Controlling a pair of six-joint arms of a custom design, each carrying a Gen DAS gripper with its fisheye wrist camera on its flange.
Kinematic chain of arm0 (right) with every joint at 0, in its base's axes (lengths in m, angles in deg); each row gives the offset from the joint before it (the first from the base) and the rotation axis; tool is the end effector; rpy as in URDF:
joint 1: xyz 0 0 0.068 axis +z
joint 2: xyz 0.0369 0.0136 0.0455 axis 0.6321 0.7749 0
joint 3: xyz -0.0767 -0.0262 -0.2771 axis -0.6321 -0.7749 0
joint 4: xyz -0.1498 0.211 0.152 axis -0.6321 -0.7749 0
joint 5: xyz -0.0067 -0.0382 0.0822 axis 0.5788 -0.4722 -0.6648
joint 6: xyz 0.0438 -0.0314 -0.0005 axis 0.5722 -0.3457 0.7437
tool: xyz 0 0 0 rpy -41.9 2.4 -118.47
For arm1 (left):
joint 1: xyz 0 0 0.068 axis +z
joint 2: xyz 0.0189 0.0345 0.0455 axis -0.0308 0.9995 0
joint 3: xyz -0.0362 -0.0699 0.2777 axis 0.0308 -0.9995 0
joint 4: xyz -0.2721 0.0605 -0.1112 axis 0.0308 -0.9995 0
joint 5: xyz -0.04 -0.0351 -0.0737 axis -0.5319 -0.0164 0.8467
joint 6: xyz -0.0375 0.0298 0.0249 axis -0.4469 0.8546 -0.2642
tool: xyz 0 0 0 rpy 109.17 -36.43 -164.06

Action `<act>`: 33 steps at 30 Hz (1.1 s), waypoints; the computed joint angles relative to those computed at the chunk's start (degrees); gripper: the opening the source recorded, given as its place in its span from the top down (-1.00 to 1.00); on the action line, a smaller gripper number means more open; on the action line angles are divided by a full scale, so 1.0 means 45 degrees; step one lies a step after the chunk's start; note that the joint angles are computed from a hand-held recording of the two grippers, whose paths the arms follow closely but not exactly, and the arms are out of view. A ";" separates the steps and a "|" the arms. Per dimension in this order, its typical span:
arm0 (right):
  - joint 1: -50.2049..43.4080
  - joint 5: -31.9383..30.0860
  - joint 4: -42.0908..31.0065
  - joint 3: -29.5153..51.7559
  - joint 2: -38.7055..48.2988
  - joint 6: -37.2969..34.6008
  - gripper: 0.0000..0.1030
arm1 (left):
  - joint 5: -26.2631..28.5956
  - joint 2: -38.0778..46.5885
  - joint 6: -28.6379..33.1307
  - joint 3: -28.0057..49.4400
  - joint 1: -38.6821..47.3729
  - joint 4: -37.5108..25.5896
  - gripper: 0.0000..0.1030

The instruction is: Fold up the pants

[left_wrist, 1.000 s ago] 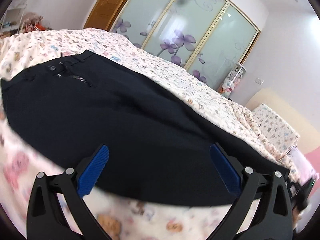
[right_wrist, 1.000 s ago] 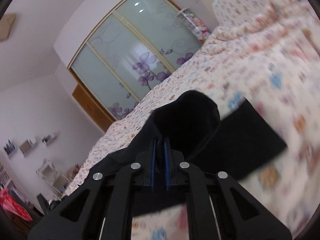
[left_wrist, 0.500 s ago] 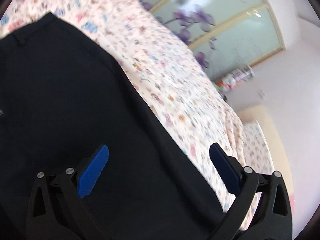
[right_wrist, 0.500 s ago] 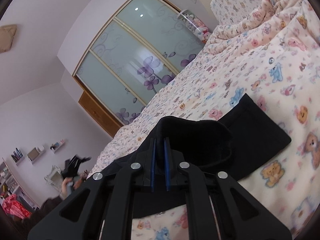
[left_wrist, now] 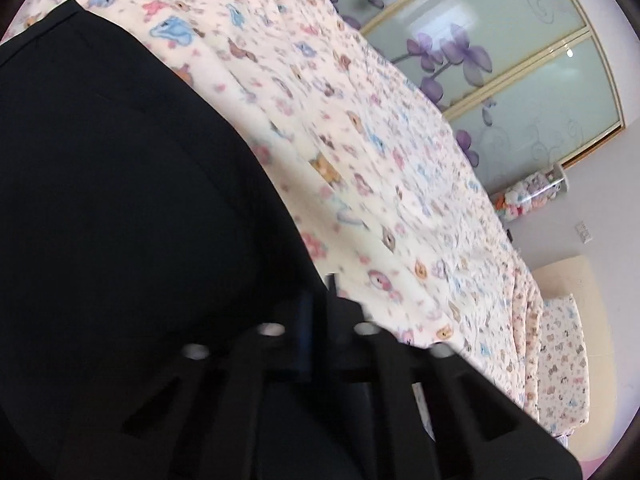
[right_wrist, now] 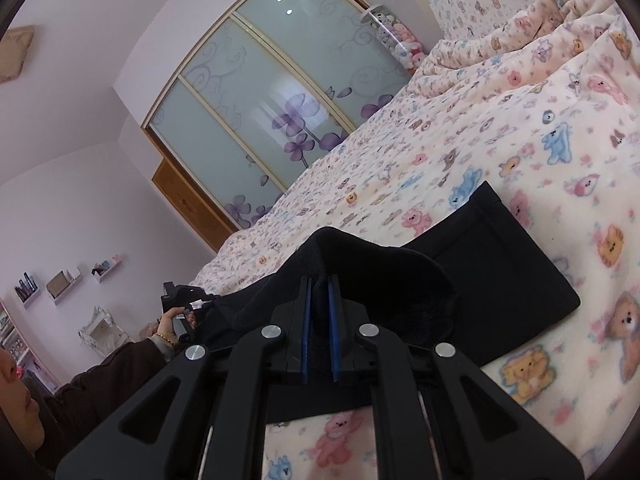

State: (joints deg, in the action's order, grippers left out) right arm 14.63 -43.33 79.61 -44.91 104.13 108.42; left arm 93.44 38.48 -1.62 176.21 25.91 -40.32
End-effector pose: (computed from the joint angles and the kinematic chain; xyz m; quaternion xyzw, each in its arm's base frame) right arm 0.1428 -0.0358 0.1856 0.1237 0.7768 0.3555 0.5048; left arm 0.4549 0.2167 0.1753 -0.3134 0.8511 -0.2613 0.3305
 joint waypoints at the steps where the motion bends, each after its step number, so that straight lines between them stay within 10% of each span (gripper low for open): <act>1: -0.0002 0.0014 -0.0027 -0.0002 0.0032 -0.0007 0.84 | -0.0025 -0.0145 -0.0011 -0.0270 0.0050 0.0204 0.96; 11: 0.0188 0.1546 -0.0183 0.0396 -0.0469 0.0265 0.84 | 0.1069 -0.5421 0.0641 -0.5376 0.1830 0.2435 0.98; 17: 0.0074 0.2356 0.1871 0.1126 0.1238 0.0976 0.84 | 0.4679 -0.9746 0.1825 -0.8610 0.5466 0.1951 0.98; 19: 0.0196 0.2754 0.2444 0.1260 0.0886 0.0711 0.84 | 0.5867 -1.1249 0.3237 -0.9695 0.6912 0.1154 0.97; 22: 0.0071 0.3562 0.2201 0.1119 0.0501 0.0338 0.84 | 0.7260 -1.2324 0.9676 -1.0739 0.9634 -0.3782 0.96; 25: -0.0904 0.3554 -0.0556 0.1012 0.0805 -0.0147 0.84 | 0.6706 -1.0489 1.4445 -1.0788 1.0950 -0.7516 0.96; 28: -0.1284 0.3922 -0.4145 0.1612 0.0523 -0.1567 0.81 | 0.5949 -0.8394 1.5946 -1.1029 1.1765 -0.8114 0.92; 30: -0.1866 0.3612 -0.5808 0.1849 -0.0375 -0.1743 0.17 | 0.6599 -0.7972 1.6919 -1.1022 1.2244 -0.8593 0.85; 32: -0.3346 0.2500 -0.7593 0.2149 -0.1288 -0.2133 -0.42 | 0.7389 -0.8169 1.7827 -1.1137 1.2829 -0.9107 -0.03; 33: -0.4459 0.1298 -0.8287 0.2226 -0.1657 -0.2429 -0.43 | 0.7642 -0.8341 1.7968 -1.1226 1.2998 -0.9185 -0.15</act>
State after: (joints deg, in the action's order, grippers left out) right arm -5.44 -37.49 42.32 -34.89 96.67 97.49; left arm 127.83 0.94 79.23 125.69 84.40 -81.65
